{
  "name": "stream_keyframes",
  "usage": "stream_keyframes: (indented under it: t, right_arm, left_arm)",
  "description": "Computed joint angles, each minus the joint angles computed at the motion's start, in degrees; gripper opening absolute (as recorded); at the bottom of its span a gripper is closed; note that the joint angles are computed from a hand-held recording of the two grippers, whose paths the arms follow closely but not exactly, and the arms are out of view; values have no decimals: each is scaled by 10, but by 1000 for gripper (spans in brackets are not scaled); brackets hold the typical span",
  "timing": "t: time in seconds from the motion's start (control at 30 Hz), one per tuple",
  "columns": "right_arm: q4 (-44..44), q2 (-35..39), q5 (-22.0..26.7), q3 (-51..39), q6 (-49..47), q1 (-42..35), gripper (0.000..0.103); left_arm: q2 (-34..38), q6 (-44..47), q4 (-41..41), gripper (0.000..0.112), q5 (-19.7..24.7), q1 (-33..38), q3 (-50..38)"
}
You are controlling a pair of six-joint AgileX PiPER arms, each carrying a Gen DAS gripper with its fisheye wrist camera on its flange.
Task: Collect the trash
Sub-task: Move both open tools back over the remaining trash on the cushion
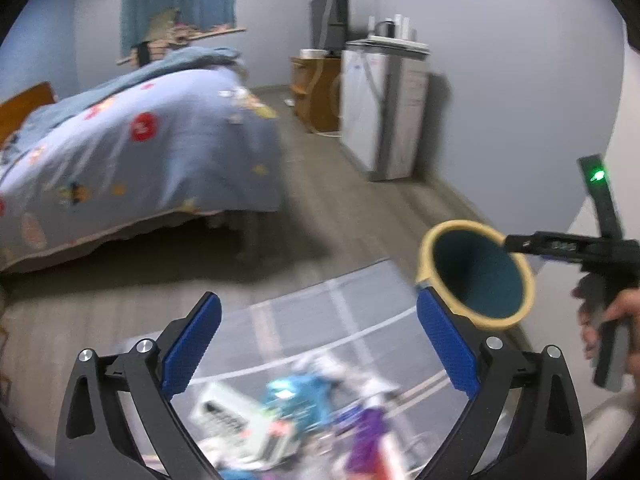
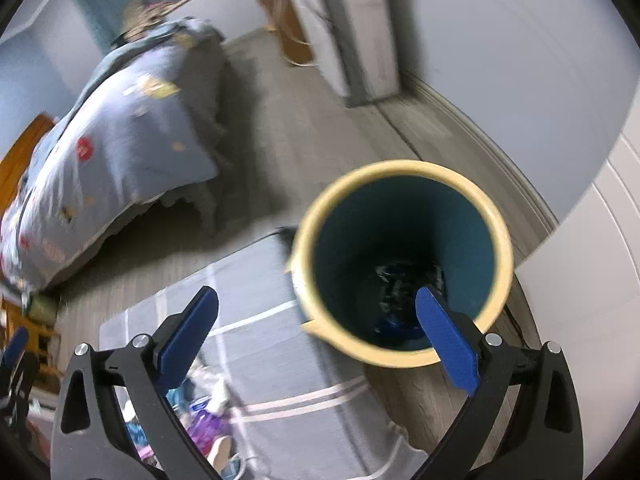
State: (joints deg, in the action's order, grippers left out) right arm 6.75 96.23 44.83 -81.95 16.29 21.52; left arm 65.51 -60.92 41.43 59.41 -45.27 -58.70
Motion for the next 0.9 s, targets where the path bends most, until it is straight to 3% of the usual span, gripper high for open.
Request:
stream_keyframes:
  t: [0.1, 0.27, 0.4, 0.63, 0.9]
  right_arm:
    - [-78, -10, 8, -2, 77, 70, 97]
    - [-99, 7, 16, -10, 124, 154, 97]
    - [-146, 54, 50, -56, 138, 207, 97]
    - [-149, 122, 71, -100, 134, 240, 97]
    - [-158, 216, 110, -171, 91, 247, 97]
  left_arm:
    - [-65, -9, 1, 97, 29, 11, 45]
    - [-145, -33, 6, 97, 50, 28, 129]
    - [-189, 25, -48, 97, 9, 113, 182]
    - [-216, 158, -125, 97, -60, 247, 216]
    - [-168, 146, -126, 97, -82, 252, 245]
